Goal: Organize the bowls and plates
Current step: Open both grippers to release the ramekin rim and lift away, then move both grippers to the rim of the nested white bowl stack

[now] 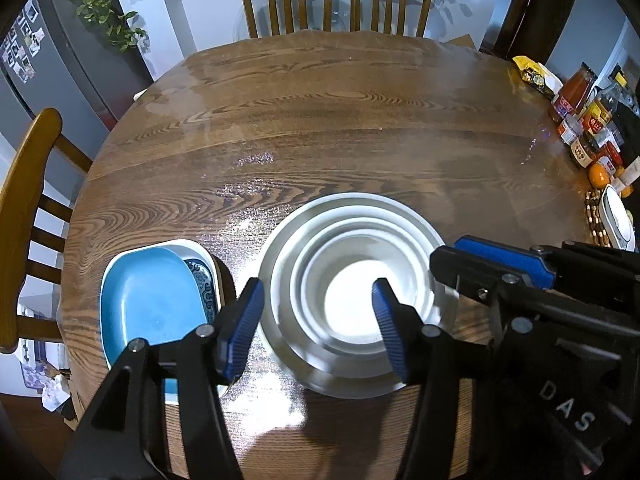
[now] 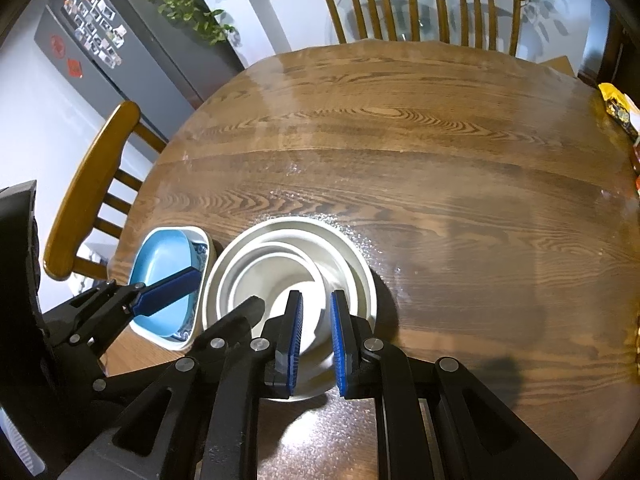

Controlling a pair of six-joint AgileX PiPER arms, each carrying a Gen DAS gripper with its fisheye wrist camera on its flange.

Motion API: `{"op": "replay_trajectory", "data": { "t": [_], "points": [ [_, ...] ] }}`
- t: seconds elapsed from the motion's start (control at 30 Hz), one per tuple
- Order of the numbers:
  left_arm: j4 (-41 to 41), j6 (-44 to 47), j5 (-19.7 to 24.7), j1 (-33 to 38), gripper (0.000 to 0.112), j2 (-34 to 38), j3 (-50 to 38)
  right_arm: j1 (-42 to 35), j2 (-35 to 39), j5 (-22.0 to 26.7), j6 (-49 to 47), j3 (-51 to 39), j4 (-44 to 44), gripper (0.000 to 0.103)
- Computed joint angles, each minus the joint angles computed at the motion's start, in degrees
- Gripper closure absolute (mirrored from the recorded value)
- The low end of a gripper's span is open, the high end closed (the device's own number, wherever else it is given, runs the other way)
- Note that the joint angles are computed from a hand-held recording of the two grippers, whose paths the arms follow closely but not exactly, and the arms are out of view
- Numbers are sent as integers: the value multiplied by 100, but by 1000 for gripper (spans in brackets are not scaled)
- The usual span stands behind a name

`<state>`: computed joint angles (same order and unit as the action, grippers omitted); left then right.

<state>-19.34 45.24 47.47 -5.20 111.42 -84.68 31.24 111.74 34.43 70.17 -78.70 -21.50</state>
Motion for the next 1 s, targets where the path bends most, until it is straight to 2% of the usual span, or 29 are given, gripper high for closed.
{"op": "replay_trajectory", "data": {
  "t": [0.07, 0.17, 0.23, 0.3, 0.37, 0.6, 1.0],
  "points": [
    [-18, 18, -61, 7, 50, -63, 68, 10, -50, -9, 52, 56, -32, 90],
    [-121, 138, -25, 80, 49, -110, 84, 27, -114, -26, 129, 127, -75, 87],
    [-222, 202, 85, 163, 48, -112, 32, 57, -192, -30, 324, 222, -225, 65],
    [-308, 236, 152, 256, 46, -122, -3, 73, -301, -111, 525, 374, -392, 58],
    [-356, 200, 283, 352, 36, -73, -119, 71, -374, -143, 607, 468, -437, 58],
    [-460, -344, 955, 831, 34, 286, -842, 74, -561, -188, 630, 767, -395, 57],
    [-57, -1201, 1302, 964, 36, 582, -1333, -4, -704, -364, 713, 1148, -382, 57]
  ]
}}
